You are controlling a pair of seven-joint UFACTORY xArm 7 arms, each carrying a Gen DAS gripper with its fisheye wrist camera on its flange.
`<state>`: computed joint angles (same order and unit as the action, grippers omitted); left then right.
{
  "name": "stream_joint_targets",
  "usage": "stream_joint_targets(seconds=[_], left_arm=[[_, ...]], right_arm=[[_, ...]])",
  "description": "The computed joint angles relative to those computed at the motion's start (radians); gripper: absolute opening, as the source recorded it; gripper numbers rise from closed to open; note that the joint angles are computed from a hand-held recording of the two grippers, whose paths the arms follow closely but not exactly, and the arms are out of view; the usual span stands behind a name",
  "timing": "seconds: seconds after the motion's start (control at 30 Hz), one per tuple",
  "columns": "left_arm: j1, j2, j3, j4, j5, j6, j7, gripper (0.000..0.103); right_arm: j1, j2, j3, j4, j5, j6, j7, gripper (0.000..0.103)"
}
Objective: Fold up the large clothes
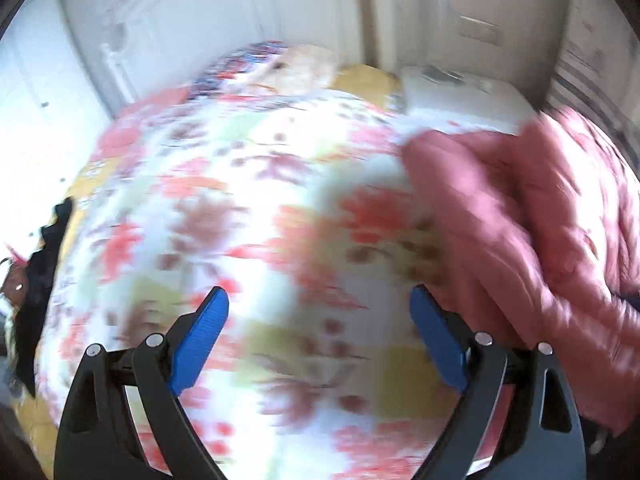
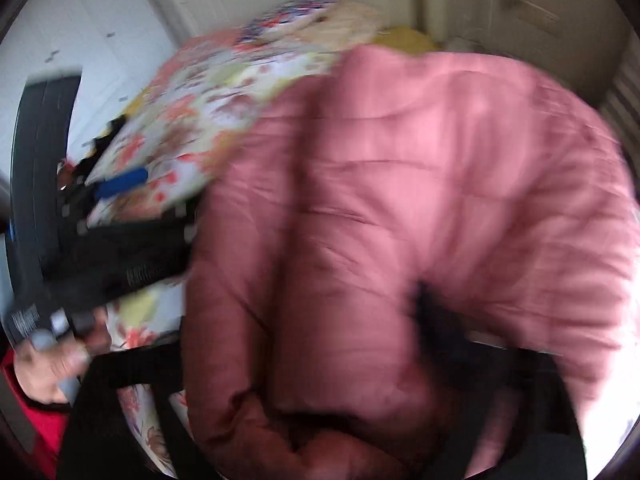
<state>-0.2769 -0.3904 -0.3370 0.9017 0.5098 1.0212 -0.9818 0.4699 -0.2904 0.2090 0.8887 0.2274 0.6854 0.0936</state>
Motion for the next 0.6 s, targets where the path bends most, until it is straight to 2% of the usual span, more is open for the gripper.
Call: stream_joint_targets(seconds=[0.07,0.1,0.13,0.2,0.23,0.3,0.4,0.47,0.6], left_arm=[[0.009,-0.029,0.011,-0.006,-0.003,0.016,-0.008,0.090],[0.013,-0.040,0.016,-0.001,-0.007,0.013,-0.007,0.090],[0.020,-0.044,0.011,0.009,-0.001,0.010,-0.010,0.090],[0.036,-0.028,0.010,0.043,0.015,-0.016,-0.008,0.090],[0.042,-0.003,0.008,0.076,0.022,-0.042,-0.008,0.090],[0.043,0.082,-0.016,0.176,0.045,-0.039,-0.001,0.090],[-0.005,0.225,-0.045,0.326,0.104,-0.008,0.029,0.090],[-0.041,0.309,-0.059,0.416,0.167,0.043,0.023,0.090],[-0.109,0.461,-0.036,0.510,0.184,0.095,0.074,0.090]], right_arm=[[-0.019,0.003,0.042,-0.013,-0.085,-0.035,0.067,0.099],[-0.014,-0.007,0.042,-0.040,-0.084,-0.078,0.078,0.099],[-0.002,-0.012,0.027,-0.065,-0.059,-0.118,0.067,0.099],[0.053,-0.025,-0.039,-0.108,0.074,-0.201,-0.026,0.099],[0.073,-0.025,-0.058,-0.114,0.120,-0.220,-0.065,0.099],[0.095,-0.036,-0.087,-0.124,0.180,-0.230,-0.151,0.099],[0.101,-0.066,-0.091,-0.158,0.209,-0.256,-0.219,0.099],[0.110,-0.084,-0.101,-0.173,0.234,-0.264,-0.255,0.099],[0.131,-0.118,-0.131,-0.194,0.288,-0.259,-0.336,0.099]])
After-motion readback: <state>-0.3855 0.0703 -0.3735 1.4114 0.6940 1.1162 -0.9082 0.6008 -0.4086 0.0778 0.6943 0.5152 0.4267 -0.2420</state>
